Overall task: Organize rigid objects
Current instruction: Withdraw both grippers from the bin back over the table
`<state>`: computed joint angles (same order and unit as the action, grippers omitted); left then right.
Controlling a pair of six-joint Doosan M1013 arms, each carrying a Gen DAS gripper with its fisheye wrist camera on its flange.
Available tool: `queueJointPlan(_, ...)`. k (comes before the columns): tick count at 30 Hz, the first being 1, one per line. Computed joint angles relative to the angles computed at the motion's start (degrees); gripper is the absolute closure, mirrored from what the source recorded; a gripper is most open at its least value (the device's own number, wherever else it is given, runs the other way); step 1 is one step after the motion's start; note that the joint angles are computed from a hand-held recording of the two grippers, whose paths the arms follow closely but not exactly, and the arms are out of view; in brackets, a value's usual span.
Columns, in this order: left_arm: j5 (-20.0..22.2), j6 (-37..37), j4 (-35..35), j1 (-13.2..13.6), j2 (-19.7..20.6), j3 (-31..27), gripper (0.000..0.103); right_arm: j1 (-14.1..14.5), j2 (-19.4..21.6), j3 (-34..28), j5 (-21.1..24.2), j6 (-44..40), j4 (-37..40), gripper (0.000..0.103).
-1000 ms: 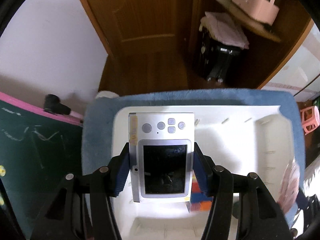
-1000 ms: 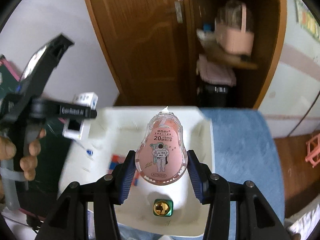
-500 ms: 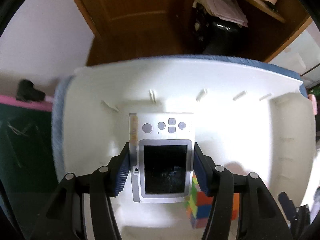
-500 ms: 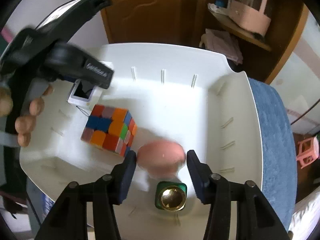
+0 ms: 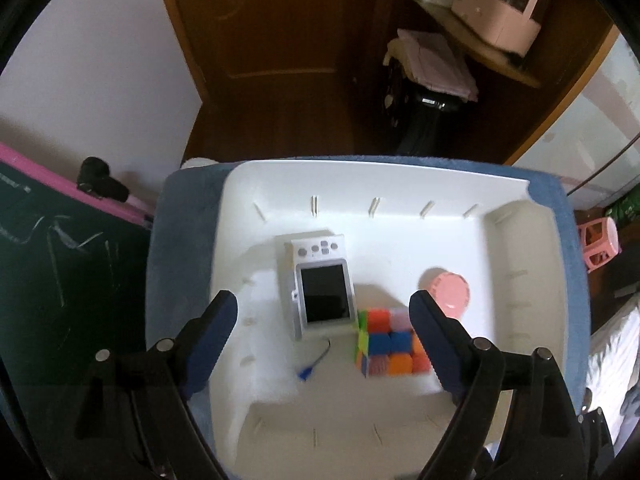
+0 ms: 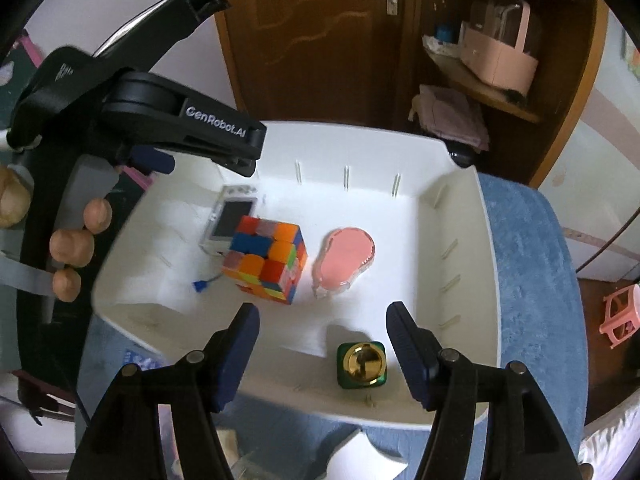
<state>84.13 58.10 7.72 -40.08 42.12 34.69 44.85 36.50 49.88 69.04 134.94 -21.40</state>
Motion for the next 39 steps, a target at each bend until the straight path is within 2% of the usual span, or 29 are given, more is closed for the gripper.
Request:
queueJointPlan(7, -3.45, -2.02, 2.67, -1.86, -5.75, 6.27, 0.013, 1.10, -3.56, 3.03, -2.69, 1.05, -0.92, 0.036)
queueJointPlan(10, -4.84, -3.51, 2.36, -2.58, -7.72, 8.33, 0.008, 1.50, -5.29, 4.57, -3.72, 1.79, -1.29, 0.036)
queueJointPlan(20, -10.14, -9.96, 4.02, -5.22, -14.03, 15.41, 0.008, 2.91, -10.55, 9.68, -5.58, 3.58, -3.64, 0.036)
queueJointPlan(39, -15.17, -16.71, 11.32, -11.02, -21.02, 24.19, 0.008, 5.78, -17.78, 16.99, -9.57, 6.39, -10.68, 0.036)
